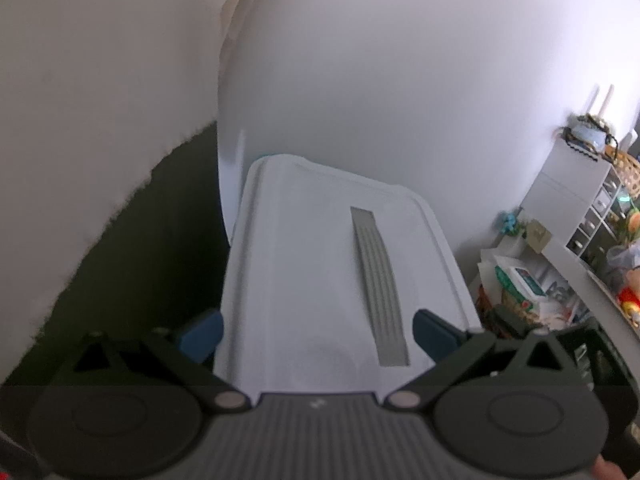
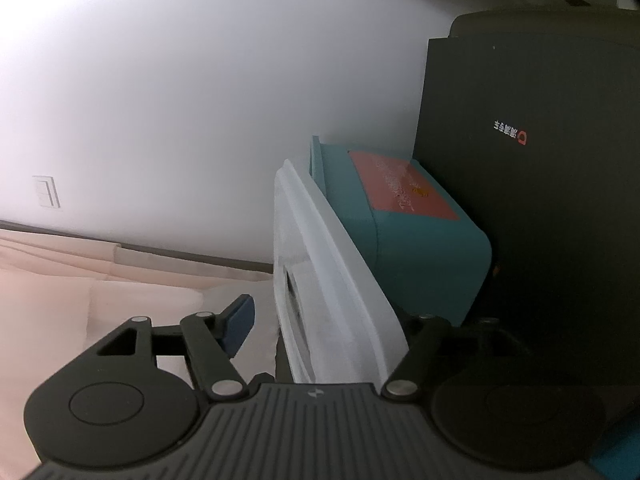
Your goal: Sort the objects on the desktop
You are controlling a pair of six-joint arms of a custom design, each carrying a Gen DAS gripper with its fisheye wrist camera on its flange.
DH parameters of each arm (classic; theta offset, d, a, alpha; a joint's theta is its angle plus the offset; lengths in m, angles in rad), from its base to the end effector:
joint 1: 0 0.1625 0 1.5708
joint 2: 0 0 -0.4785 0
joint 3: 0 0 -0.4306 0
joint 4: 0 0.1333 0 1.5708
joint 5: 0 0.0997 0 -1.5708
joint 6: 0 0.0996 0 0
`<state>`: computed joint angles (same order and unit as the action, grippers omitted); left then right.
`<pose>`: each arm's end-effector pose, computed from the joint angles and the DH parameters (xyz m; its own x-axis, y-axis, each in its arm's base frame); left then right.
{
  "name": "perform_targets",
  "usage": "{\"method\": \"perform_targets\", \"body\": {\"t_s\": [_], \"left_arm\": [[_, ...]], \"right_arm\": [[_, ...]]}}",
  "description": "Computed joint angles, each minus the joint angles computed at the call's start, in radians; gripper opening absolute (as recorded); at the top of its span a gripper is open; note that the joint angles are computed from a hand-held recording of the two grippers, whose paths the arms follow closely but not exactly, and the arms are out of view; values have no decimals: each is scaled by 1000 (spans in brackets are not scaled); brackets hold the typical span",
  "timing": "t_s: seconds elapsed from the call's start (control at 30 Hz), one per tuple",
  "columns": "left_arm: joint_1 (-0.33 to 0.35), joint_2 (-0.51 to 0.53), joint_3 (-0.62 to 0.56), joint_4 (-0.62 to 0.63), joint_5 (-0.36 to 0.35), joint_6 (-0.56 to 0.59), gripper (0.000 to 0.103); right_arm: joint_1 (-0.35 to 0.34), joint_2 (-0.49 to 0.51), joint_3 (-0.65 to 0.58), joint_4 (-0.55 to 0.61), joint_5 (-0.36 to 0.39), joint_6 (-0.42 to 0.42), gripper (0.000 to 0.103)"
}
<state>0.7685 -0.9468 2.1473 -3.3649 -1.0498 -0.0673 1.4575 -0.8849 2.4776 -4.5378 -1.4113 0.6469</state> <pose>-0.2801 -0.5251 0.1336 -0.8413 0.3903 -0.3740 0.5406 0.6038 -0.5858 0.1019 -0.4238 0.1809 -0.7835 0.0825 -0.6159 0.6195 0.1808 -0.7639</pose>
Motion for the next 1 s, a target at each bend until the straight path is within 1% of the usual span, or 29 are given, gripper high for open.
{"method": "perform_targets", "body": {"t_s": [0.1, 0.13, 0.17, 0.23, 0.27, 0.3, 0.33, 0.43, 0.53, 0.67, 0.8, 0.87, 0.9, 0.93, 1.0], "left_arm": [[0, 7, -5, -4, 3, 7, 102], [1, 8, -6, -5, 4, 8, 102], [1, 9, -7, -6, 3, 9, 102], [2, 11, -8, -13, 1, 13, 102], [1, 12, -9, -17, 0, 13, 102], [1, 13, -9, -22, -2, 14, 102], [1, 13, -11, -23, -4, 14, 102], [4, 14, -19, -28, -14, 18, 102], [4, 15, -22, -31, -11, 20, 102], [7, 14, -27, -19, -2, 6, 102], [15, 9, -26, -20, -7, 0, 102], [20, 7, -27, -9, -14, -7, 102], [23, 6, -27, -3, -18, -10, 102], [24, 6, -27, 1, -19, -12, 102], [26, 9, -29, 3, -18, -13, 102]], "right_arm": [[-9, 5, -3, -6, 14, 5, 71], [-12, 7, -4, -9, 21, 8, 70], [-15, 9, -5, -9, 29, 12, 67], [-21, 8, -5, 3, 41, 18, 45], [-21, 6, -5, 13, 41, 18, 39], [-19, 3, -5, 26, 37, 16, 28], [-17, 2, -5, 35, 34, 14, 22], [-12, 17, -16, 5, 34, 28, 15], [1, 28, -34, -21, 21, 49, 11], [36, 54, -65, -61, -46, 76, 11], [66, 87, -95, -92, -111, 90, 13], [79, 95, -103, -96, -149, 99, 20], [86, 93, -103, -84, -179, 111, 29], [93, 90, -103, -73, -205, 122, 41], [97, 88, -101, -70, -228, 125, 48]]}}
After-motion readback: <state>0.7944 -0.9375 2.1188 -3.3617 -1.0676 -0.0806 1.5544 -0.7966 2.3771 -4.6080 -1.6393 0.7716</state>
